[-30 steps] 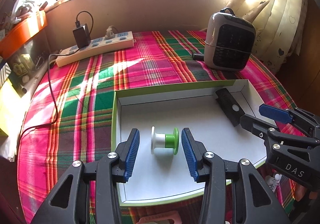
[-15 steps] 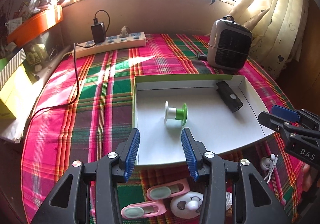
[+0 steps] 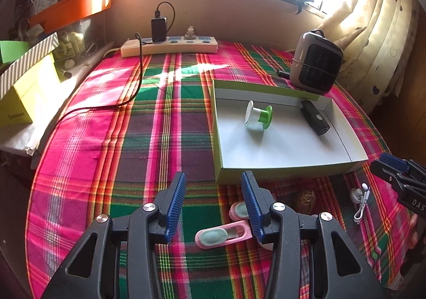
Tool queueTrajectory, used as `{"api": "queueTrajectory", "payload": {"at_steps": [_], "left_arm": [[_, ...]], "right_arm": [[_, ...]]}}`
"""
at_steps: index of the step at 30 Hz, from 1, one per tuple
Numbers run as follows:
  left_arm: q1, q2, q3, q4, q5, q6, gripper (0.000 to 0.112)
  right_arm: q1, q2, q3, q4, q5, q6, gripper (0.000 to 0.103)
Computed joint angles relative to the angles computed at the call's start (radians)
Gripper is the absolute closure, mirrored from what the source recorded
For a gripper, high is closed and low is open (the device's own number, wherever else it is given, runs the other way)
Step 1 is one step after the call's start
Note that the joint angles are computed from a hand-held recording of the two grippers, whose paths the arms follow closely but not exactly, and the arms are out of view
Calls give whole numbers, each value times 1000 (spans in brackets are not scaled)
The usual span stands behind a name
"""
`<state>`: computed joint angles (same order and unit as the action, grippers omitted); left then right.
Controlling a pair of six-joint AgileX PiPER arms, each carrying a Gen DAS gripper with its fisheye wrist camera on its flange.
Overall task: Organize objects
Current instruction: 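Withdraw both grippers from the box toward the remaining objects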
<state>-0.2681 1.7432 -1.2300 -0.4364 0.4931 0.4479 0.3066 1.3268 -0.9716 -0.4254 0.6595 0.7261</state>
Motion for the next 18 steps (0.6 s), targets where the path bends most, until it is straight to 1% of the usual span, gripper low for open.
{"api": "queueTrajectory", "payload": {"at_steps": [7,11,15,18], "left_arm": [[46,-8,49,-111,32,155,70],[69,-20,82,-210,58,259,70],[64,-18,98,-204,49,274,70],[67,-19,104,-239,53,308,70]], "right_arm": [[28,-64,77,-31,3,46,51],[39,-97,119,-40,-4,82,47],[43,-121,167,-38,-13,120,43],[47,-126,192,-39,-16,143,43]]}}
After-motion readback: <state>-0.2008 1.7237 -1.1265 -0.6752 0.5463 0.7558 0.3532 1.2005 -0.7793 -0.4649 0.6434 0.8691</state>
